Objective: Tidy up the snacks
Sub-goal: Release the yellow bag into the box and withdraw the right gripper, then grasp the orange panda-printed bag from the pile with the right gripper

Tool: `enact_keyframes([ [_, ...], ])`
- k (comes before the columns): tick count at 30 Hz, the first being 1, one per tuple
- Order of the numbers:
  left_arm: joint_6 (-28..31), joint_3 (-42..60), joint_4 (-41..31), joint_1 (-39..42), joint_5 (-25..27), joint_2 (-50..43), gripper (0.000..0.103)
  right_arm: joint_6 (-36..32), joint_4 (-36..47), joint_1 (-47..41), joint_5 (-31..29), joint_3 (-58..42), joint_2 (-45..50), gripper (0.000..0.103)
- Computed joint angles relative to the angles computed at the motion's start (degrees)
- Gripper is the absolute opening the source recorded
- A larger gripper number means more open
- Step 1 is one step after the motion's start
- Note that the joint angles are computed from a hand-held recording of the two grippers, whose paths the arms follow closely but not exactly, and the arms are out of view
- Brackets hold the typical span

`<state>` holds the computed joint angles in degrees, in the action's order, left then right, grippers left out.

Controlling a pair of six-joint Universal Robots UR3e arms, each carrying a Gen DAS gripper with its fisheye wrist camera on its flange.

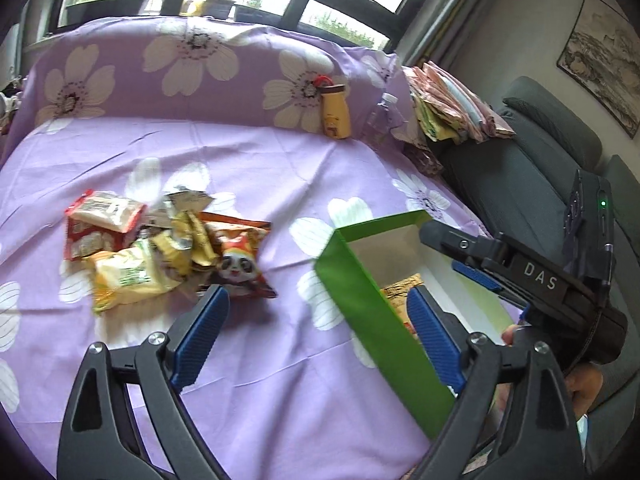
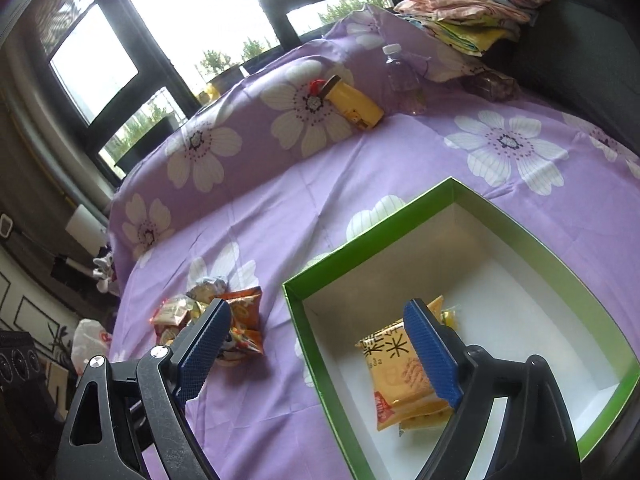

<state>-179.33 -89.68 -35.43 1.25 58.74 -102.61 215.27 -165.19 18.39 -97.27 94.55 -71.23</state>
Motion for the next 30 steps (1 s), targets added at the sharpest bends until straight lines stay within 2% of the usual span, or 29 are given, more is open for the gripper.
enact_keyframes([
  [7,4.7,-14.9,-0.2,13.4,-0.5,10.1,0.098,-3.1,6.8,5.3,-3.5,-12.5,8.0,0.088],
  [13,3.8,-22.1,2.9,22.3,-1.6,11.6,0.098,-4.9,11.9,8.6,-4.3,-23.1,15.5,0.088],
  [18,1.9,-21.8,4.5,23.8,0.9,8.9,0.098,-5.9,13.0,9.0,0.8,-29.7,21.5,0.088],
  [21,1.6,-20.3,4.4,22.4,4.3,7.2,0.098,-5.0,15.9,9.1,2.3,-36.1,26.0,0.088],
  [23,2.3,-20.4,4.3,22.6,3.6,6.9,0.098,-5.0,20.0,9.1,2.3,-42.7,30.2,0.088],
  [25,2.4,-20.5,4.4,22.8,3.2,6.8,0.098,-5.6,26.3,9.6,0.6,-51.5,35.1,0.085],
  [27,2.7,-20.5,4.3,22.9,3.0,6.6,0.098,-6.2,33.3,9.9,-1.5,-61.2,40.3,0.07],
  [30,2.6,-20.1,3.7,23.0,2.7,6.2,0.098,-6.4,38.7,9.9,-3.1,-69.8,45.3,0.067],
])
